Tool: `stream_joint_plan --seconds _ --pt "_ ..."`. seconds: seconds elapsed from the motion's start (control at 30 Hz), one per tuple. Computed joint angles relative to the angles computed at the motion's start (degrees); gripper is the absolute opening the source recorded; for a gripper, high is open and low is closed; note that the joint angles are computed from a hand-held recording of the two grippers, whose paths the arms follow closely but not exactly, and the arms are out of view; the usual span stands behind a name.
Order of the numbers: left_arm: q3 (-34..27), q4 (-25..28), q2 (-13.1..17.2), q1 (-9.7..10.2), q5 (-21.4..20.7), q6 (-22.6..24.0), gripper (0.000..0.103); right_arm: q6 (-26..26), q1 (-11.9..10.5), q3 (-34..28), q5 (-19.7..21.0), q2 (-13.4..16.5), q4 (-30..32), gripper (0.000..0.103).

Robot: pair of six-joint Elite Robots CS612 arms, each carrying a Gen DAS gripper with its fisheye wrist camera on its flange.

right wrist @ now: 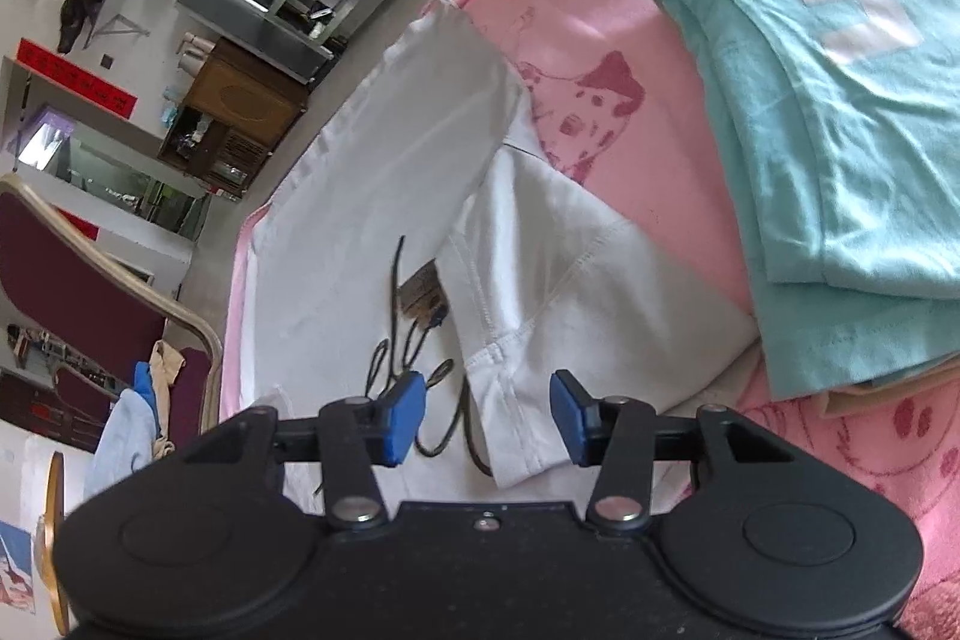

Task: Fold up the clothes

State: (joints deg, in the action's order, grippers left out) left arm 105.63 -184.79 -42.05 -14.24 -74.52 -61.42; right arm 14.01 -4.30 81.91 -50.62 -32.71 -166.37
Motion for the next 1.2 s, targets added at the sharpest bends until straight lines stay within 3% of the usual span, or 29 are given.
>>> stream_joint_plan --seconds 0.13,0.23,0.3,0.33,0.4,0.47,0.57,0.67,0.73,0.87,0.97,1.03,1.2 --pt "1.4 8.0 -2.1 -1.33 6.6 -3.4 0.017 3.1 -0.2 0.2 -1.6 0.0 -0.9 0.046" --pt "2.1 7.4 -2.8 -2.17 9.7 -2.2 0.019 4.2 -0.5 0.6 -1.9 -0.1 -2.6 0.046" --pt "2.2 4.3 -2.8 -2.70 10.9 1.6 0.020 4.7 -0.5 0.7 -2.3 -0.1 -4.6 0.046" --pt "2.1 2.4 -2.8 -2.72 10.7 3.7 0.022 4.7 -0.5 0.6 -2.5 -0.1 -5.7 0.046" --pt "1.3 -0.5 -2.6 -2.76 9.8 8.2 0.022 4.1 -0.5 0.1 -2.5 0.1 -7.8 0.028" --pt "0.0 -1.4 -2.5 -2.36 8.7 12.6 0.025 2.3 -0.4 -1.4 -1.7 0.4 -8.5 0.023" --pt "-4.0 2.6 -1.4 -0.87 5.5 17.8 0.027 -0.6 -0.1 -4.4 -1.3 1.4 -7.9 0.021" --pt "-8.6 8.6 0.4 0.90 3.0 21.3 0.027 -1.5 0.2 -9.2 0.8 3.3 -2.2 0.021" --pt "-10.2 9.5 1.5 2.00 0.9 20.6 0.025 -0.7 0.4 -13.0 2.5 5.0 4.1 0.021" --pt "-12.6 8.3 4.1 3.95 -3.5 16.7 0.025 -0.9 1.2 -18.6 1.9 8.0 14.0 0.021" --pt "-13.9 8.5 5.0 4.25 -2.0 14.8 0.027 -1.9 1.9 -22.2 -0.3 9.9 18.8 0.021" --pt "-14.4 8.9 5.1 4.24 -0.6 14.1 0.030 -2.4 2.2 -24.1 -1.1 11.0 19.5 0.020" --pt "-15.0 11.4 5.1 3.17 7.2 12.6 0.038 0.6 2.5 -24.7 -2.6 12.4 11.2 0.021"
